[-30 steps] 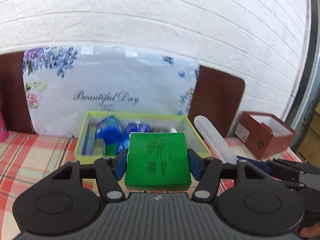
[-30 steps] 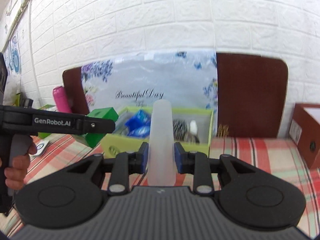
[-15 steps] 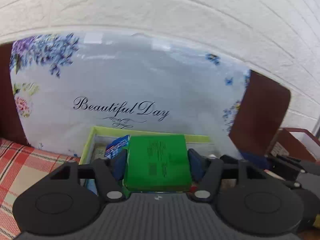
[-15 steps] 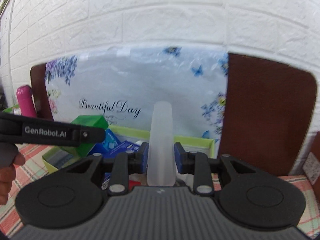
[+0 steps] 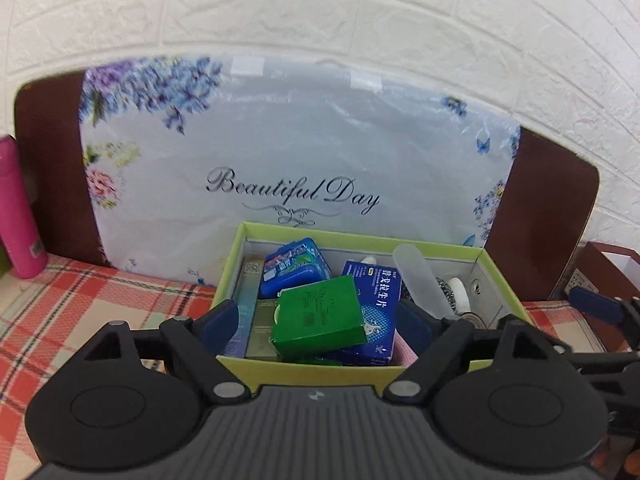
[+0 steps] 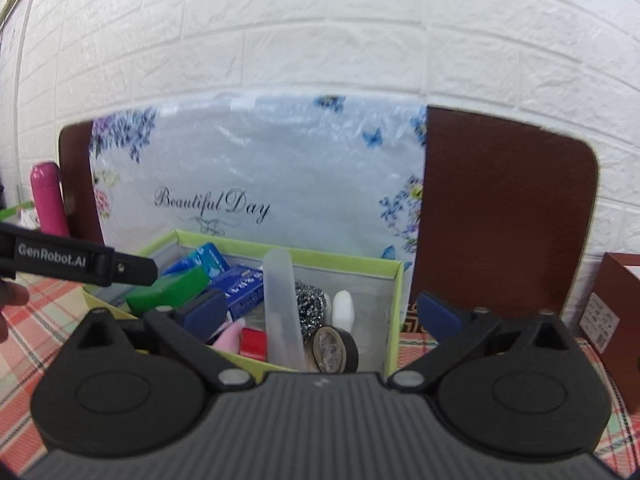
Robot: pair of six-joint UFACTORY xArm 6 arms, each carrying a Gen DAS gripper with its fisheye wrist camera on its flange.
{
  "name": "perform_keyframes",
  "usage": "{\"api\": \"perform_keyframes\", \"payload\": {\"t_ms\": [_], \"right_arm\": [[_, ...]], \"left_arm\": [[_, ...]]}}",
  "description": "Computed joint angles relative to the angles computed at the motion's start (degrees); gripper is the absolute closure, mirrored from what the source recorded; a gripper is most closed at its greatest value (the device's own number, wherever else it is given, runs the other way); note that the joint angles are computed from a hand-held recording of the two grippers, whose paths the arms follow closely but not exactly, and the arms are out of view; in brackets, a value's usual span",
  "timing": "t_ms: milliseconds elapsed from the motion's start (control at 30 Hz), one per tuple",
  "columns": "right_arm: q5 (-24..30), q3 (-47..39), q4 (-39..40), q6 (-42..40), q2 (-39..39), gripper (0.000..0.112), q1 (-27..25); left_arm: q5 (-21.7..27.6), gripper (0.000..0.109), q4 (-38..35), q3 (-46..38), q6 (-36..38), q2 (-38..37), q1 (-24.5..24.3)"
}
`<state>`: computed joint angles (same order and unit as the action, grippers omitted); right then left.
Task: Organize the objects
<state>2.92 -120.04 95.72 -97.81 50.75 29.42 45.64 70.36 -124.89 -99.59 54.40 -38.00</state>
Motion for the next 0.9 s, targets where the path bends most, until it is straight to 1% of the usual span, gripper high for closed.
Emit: {"api": "perform_keyframes", "payload": {"t_ms": [67, 133, 200, 267, 300, 367, 433, 500, 700, 833, 900], "right_arm": [[0.2, 5.4, 9.9, -8.8, -5.4, 0.009, -0.2], [0.5, 11.1, 16.9, -15.5, -10.7, 0.009, -0.3], [-0.1, 16.6, 21.3, -20.1, -15.4, 0.009, -0.2], [-0.2, 21.6, 29.3, -27.5, -19.8, 0.009, -0.4], [-0.1, 24.2, 32.2, -29.8, -21.9, 0.009, -0.6], [0.5, 29.7, 33.4, -29.6, -25.8, 0.009, -0.8], [0.8, 34.2, 37.6, -32.7, -29.0, 0.009, -1.2], [0.9, 37.8, 43.4, -38.0, -31.5, 0.009, -1.6], [1.0, 45.7, 55.4, -50.4, -36.6, 0.009, -2.2], [0.3, 48.0, 68.6, -65.2, -38.1, 0.009, -3.2], [-0.1, 48.5, 72.7, -69.8, -38.4, 0.009, -3.5]], "left_arm": [[0.8, 0.019, 3.0, 4.3, -3.4, -3.4, -1.4], [2.5, 0.015, 4.2, 8.1, -5.4, -6.4, -3.1], [5.6, 0.012, 3.3, 10.2, -4.7, -8.4, -5.1], [9.0, 0.012, 2.2, 11.8, -4.1, -9.8, -7.3], [10.3, 0.012, 1.8, 13.0, -4.5, -10.6, -8.3], [12.3, 0.012, 1.5, 15.5, -6.5, -12.1, -10.1], [13.4, 0.012, 1.0, 17.6, -8.1, -13.1, -11.7], [14.7, 0.012, -0.1, 19.0, -8.9, -13.7, -13.2], [17.3, 0.012, -3.3, 19.8, -7.7, -13.2, -16.4], [18.8, 0.012, -4.5, 20.5, -8.3, -13.2, -17.5], [19.3, 0.012, -4.9, 20.9, -8.5, -13.3, -17.9]]}}
